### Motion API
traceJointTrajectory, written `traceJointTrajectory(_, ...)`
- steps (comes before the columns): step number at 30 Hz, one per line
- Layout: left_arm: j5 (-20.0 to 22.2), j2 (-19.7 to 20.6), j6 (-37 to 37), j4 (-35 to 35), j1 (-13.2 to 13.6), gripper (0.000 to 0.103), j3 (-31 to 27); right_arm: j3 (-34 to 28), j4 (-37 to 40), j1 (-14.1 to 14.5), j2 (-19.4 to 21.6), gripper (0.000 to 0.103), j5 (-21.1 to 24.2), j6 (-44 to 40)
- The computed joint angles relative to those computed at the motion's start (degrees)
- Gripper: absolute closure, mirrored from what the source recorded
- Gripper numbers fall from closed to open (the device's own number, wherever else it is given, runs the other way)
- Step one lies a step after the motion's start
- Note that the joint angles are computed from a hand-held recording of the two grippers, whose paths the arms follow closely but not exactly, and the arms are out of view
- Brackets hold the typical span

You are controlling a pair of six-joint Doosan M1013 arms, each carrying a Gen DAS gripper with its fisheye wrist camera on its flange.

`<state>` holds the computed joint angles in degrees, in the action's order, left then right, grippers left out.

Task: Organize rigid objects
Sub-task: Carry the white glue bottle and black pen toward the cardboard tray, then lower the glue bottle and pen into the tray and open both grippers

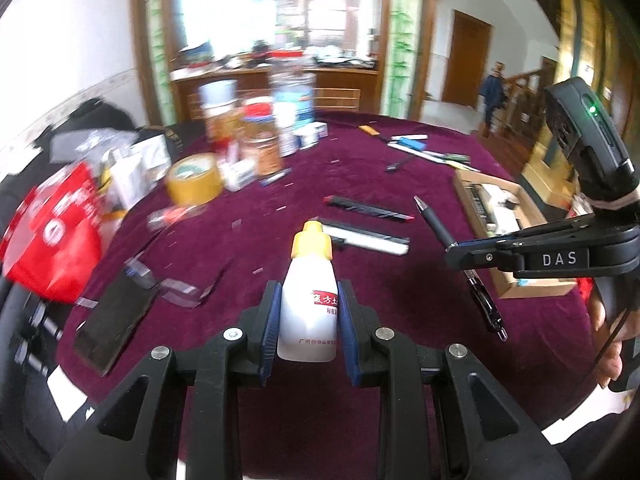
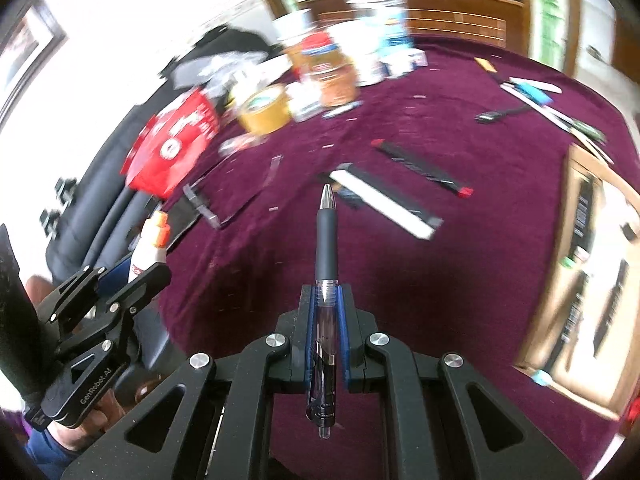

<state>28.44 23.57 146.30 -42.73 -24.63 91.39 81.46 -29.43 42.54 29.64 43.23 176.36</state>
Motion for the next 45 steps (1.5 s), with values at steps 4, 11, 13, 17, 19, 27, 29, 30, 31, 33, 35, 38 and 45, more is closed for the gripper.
traceJointTrajectory(4, 2.79, 0.28, 4.84, -2.95, -2.53, 0.078, -0.89, 6.06, -5.07, 0.34, -4.11, 0.093, 1.2, 10.21)
traceJointTrajectory(11, 8.48, 1.33, 7.56, -3.2, -7.33, 0.078, -2.92, 16.03, -10.78, 1.15, -11.33, 0.093, 5.18, 24.93)
traceJointTrajectory(13, 9.5, 1.56, 8.21, -3.49, -8.59, 0.078, -3.25, 18.03, -11.13, 1.3, -12.73, 0.093, 6.22, 27.09)
traceJointTrajectory(17, 11.58, 2.29, 8.42, -3.24, -11.4, 0.078, -4.2, 22.15, -10.95, 1.29, -15.32, 0.093, 7.36, 30.63)
traceJointTrajectory(19, 12.86, 2.87, 8.01, -3.03, -12.72, 0.078, -5.0, 23.83, -10.18, 0.91, -16.19, 0.093, 7.09, 31.09)
traceJointTrajectory(27, 16.7, 7.49, 0.02, 1.79, -18.09, 0.078, -10.15, 29.32, -5.71, -2.93, -18.15, 0.093, 1.71, 28.3)
traceJointTrajectory(29, 15.92, 8.74, -2.8, 4.51, -19.28, 0.078, -11.03, 29.94, -4.05, -4.1, -17.95, 0.093, 0.62, 26.24)
traceJointTrajectory(30, 15.39, 9.43, -4.2, 5.64, -19.77, 0.078, -11.46, 30.33, -3.23, -4.63, -17.91, 0.093, -0.26, 25.36)
traceJointTrajectory(31, 14.47, 9.85, -5.17, 6.65, -20.08, 0.078, -11.57, 30.72, -2.59, -5.08, -17.88, 0.093, -1.1, 24.71)
traceJointTrajectory(33, 13.97, 10.68, -6.76, 8.09, -20.37, 0.078, -12.09, 31.14, -1.09, -5.82, -17.63, 0.093, -1.96, 22.97)
traceJointTrajectory(35, 14.07, 11.53, -7.43, 8.62, -20.35, 0.078, -12.68, 31.77, -0.43, -6.15, -17.64, 0.093, -3.48, 22.47)
traceJointTrajectory(38, 14.51, 12.6, -9.03, 10.09, -20.61, 0.078, -13.78, 32.15, 0.31, -6.71, -17.53, 0.093, -4.31, 21.15)
traceJointTrajectory(45, 18.15, 15.33, -12.4, 13.56, -21.38, 0.078, -17.64, 32.8, 2.61, -8.41, -17.33, 0.093, -5.74, 19.05)
